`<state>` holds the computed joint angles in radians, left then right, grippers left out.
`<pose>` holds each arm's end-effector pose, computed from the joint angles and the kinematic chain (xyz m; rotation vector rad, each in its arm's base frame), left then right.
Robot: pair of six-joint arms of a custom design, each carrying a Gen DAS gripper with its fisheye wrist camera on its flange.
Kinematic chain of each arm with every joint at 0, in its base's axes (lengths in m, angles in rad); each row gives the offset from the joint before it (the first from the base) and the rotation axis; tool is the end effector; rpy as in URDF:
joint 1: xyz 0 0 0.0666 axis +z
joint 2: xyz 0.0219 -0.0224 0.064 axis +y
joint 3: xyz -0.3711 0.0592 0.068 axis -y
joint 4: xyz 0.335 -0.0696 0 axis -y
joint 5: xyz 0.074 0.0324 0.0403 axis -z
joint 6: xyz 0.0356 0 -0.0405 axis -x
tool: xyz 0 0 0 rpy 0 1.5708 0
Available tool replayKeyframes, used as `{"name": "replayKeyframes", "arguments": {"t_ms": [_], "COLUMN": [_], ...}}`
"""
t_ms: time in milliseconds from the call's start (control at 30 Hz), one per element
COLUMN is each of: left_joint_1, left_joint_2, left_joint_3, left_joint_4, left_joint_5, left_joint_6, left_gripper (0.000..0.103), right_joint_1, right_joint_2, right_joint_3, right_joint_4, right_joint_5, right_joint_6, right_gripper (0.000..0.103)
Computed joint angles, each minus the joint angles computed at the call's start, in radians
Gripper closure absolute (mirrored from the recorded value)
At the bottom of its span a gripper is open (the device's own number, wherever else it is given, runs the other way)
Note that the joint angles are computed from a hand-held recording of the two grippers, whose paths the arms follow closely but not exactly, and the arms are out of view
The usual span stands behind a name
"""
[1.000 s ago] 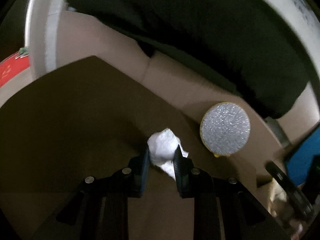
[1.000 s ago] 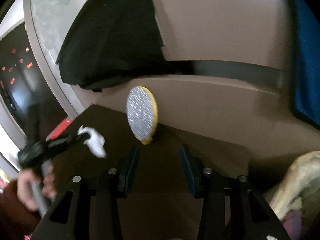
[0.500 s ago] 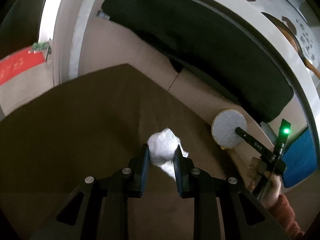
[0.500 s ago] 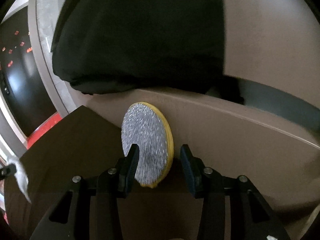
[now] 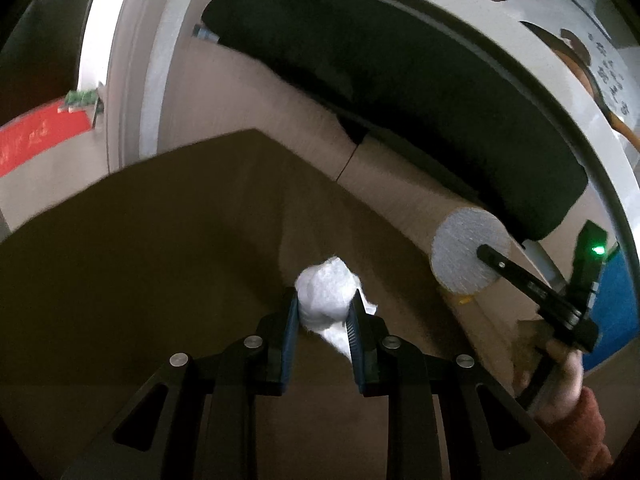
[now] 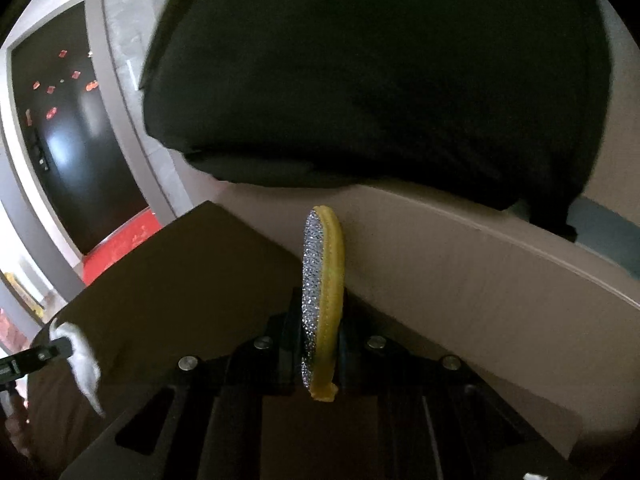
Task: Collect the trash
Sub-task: 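Grasp the glittery silver disc with the right gripper while the left gripper holds the tissue, then carry the white tissue and silver disc over the trash bin with both grippers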
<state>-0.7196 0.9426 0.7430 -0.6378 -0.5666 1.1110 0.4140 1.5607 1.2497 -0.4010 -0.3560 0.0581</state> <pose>0.2054 -0.1551 0.3270 -0.6843 2.1581 -0.2858 0.4403 0.2066 0.3296 -0.7192 2.1830 0.5913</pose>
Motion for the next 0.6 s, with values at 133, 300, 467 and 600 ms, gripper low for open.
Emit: {"name": "replayKeyframes", "arguments": {"t_ms": [133, 300, 467, 600], "left_joint_1": [-0.064, -0.178, -0.292, -0.361], "left_joint_2": [0.006, 0.038, 0.107, 0.159], "left_joint_3": [0.052, 0.164, 0.3, 0.392], "left_joint_4": [-0.038, -0.117, -0.224, -0.25], "left_joint_5": [-0.077, -0.209, -0.361, -0.419], "left_joint_6": [-0.008, -0.028, -0.051, -0.082], "left_gripper": [0.079, 0.079, 0.079, 0.079], "right_joint_1": [0.008, 0.012, -0.029, -0.112], "right_joint_2": [-0.11, -0.263, -0.412, -0.533], "right_joint_3": [-0.058, -0.112, -0.147, -0.168], "right_joint_4": [-0.021, -0.065, -0.115, -0.157], "right_joint_5": [-0.002, 0.011, 0.004, -0.041], "right_joint_6": [0.009, 0.031, 0.046, 0.072], "right_gripper": [0.09, 0.09, 0.09, 0.09]}}
